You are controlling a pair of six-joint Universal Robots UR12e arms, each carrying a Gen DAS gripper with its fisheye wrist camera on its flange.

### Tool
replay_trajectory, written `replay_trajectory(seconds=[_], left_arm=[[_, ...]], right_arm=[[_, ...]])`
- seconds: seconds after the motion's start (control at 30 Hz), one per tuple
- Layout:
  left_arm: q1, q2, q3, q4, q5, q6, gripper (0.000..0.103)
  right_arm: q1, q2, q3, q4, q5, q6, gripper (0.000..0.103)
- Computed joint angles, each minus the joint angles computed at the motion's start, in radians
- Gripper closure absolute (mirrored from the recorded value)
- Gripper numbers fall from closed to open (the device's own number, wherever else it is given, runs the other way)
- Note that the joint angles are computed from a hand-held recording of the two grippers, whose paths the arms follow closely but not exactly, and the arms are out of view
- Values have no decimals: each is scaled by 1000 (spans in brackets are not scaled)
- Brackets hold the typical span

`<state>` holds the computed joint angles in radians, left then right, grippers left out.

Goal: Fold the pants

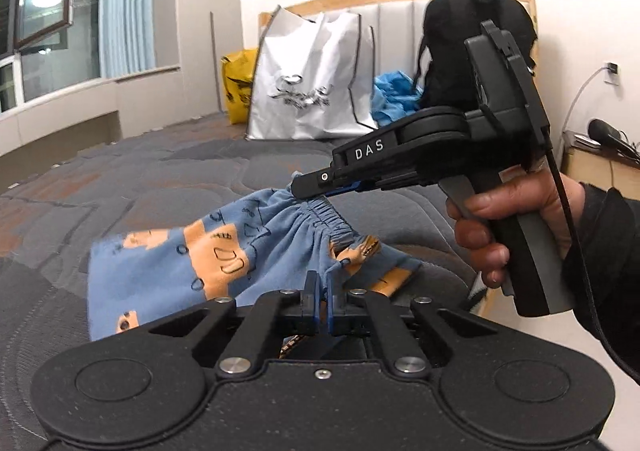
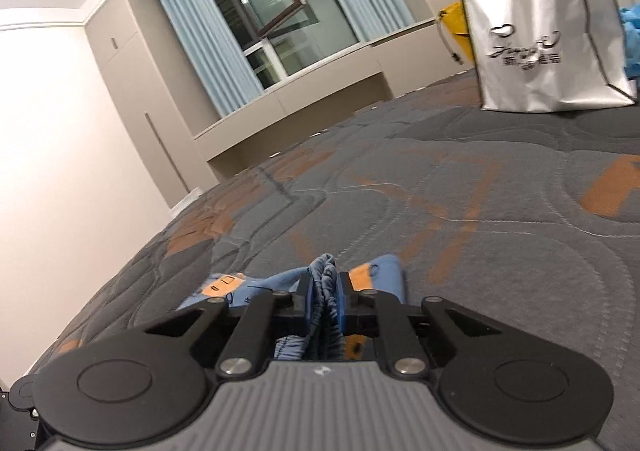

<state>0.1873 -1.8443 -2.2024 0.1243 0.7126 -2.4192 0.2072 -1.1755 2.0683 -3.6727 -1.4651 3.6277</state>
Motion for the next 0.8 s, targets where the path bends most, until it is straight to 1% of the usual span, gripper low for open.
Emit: replay_trajectory(seconds=[0.1,0.17,0.2,0.23,0.27,0.3,0.33,0.37,0.43,0.47,0.5,0.53,0.57,0.6,0.63,0.67,0.7,0.73,0.8], left_arm=[[-8,-6,11,-65,9,25,100],[-8,-14,18,-73,6,14,99],[-4,-14,18,-73,-5,5,95],[3,-14,16,-64,-20,-6,88],[7,-14,14,-41,-24,-25,84],[11,-14,11,-11,-23,-54,76],[17,-13,9,19,-24,-85,65],[23,-11,7,50,-24,-125,59],[35,-14,9,119,-15,-223,39],[41,-18,12,158,-1,-278,34],[44,-23,15,199,23,-331,27],[46,-26,16,228,48,-368,19],[44,-30,21,250,83,-402,16],[41,-34,26,264,125,-430,8],[36,-36,32,268,168,-453,2],[32,-39,36,270,206,-473,1],[27,-45,42,274,242,-493,1],[23,-50,46,279,281,-518,1],[20,-57,50,279,335,-554,1]], right_arm=[[4,-6,5,52,-30,7,90],[10,-5,4,85,-53,3,90],[13,-2,4,85,-60,2,90],[15,0,4,78,-66,2,90],[19,0,4,75,-76,-2,89],[25,0,2,78,-94,-9,86],[30,-2,2,79,-110,-15,82],[38,-3,1,82,-130,-24,79],[55,-8,2,86,-180,-49,70],[65,-9,1,85,-208,-64,65],[74,-11,1,82,-230,-74,54],[80,-13,3,79,-246,-82,45],[87,-14,3,74,-264,-89,43],[94,-14,3,71,-279,-97,37],[102,-14,0,70,-299,-107,25],[112,-13,-3,72,-322,-115,19],[124,-12,-8,77,-350,-124,8],[131,-12,-11,81,-364,-136,3],[146,-10,-18,93,-380,-160,0]])
